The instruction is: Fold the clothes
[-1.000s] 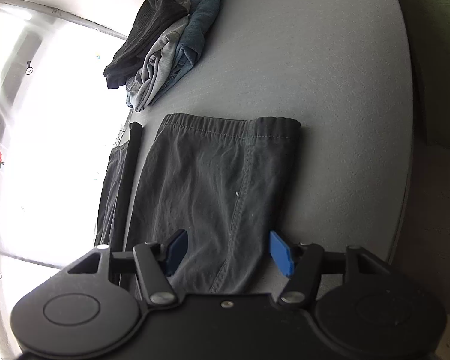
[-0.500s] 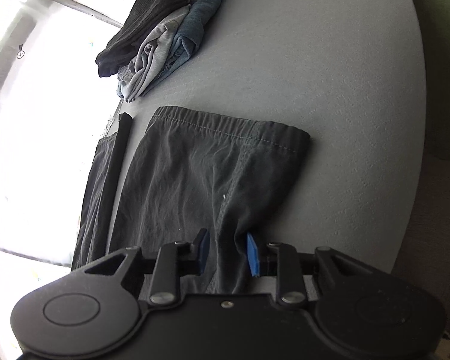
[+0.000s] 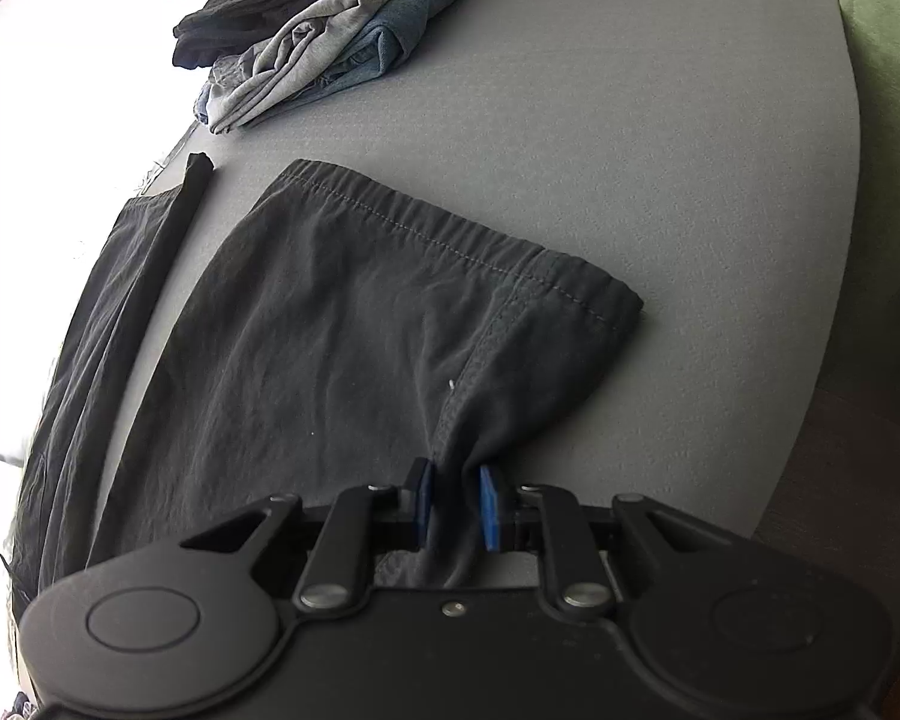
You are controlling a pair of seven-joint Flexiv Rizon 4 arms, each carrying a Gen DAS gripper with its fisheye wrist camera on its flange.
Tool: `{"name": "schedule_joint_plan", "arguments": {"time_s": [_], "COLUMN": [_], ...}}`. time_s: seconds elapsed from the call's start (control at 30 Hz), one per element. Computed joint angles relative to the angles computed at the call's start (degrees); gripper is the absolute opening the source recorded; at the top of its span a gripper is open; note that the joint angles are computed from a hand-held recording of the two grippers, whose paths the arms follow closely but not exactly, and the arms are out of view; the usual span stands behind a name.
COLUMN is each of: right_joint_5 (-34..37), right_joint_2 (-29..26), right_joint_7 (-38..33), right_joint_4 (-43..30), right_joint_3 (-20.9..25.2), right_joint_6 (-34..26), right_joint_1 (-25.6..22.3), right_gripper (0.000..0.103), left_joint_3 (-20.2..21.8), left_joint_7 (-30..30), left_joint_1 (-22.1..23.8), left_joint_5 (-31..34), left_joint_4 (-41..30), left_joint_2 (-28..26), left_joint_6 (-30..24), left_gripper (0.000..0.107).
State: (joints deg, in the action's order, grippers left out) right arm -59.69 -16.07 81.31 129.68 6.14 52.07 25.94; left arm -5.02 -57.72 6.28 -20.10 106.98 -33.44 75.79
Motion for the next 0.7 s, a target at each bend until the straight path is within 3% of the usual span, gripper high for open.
{"name": "schedule_joint_plan", "arguments": {"time_s": [0.1,0.17,0.27,0.33,0.4,0.5,0.63,0.7], "right_joint_5": [1.2,1.3,-1.2,-1.5,-0.2,6.6,21.3,24.6], "right_joint_2": [0.1,0.2,0.4,0.2,-0.2,0.0,-2.6,-3.6], "right_joint_7": [0.0,1.8,9.0,9.2,5.6,0.4,-23.7,-28.4], "right_joint_4": [0.0,0.2,1.0,0.8,0.2,-0.7,-7.8,-10.3], "right_joint_3": [0.0,-0.3,-1.2,-1.0,-0.4,0.0,3.0,2.6], "right_joint_6": [1.3,2.1,3.2,3.1,2.6,4.0,-3.0,-6.0], "right_joint_1": [-0.6,-0.6,-0.6,-0.8,-0.9,-1.7,-2.3,-1.1], "right_gripper": [0.018,0.018,0.017,0.017,0.017,0.017,0.017,0.019], "left_joint_3": [-2.8,-3.2,-1.3,0.5,-2.4,-3.1,0.7,-0.8], "left_joint_7": [1.4,-0.3,-5.2,-9.4,-9.8,-10.6,-15.9,-18.1], "left_joint_1": [3.4,4.7,4.8,4.6,7.5,8.3,6.2,7.7], "left_joint_5": [-3.5,-6.5,-8.8,-9.4,-11.7,-11.1,-8.4,-8.3], "left_joint_4": [1.3,1.3,-0.2,-1.8,-2.0,-3.6,-6.7,-6.9], "left_joint_2": [1.1,1.2,0.2,-1.1,-2.2,-4.3,-6.9,-7.8], "left_joint_6": [0.5,1.3,2.0,2.2,4.2,8.6,11.5,13.7], "left_gripper": [0.071,0.05,0.04,0.04,0.043,0.044,0.056,0.06]}}
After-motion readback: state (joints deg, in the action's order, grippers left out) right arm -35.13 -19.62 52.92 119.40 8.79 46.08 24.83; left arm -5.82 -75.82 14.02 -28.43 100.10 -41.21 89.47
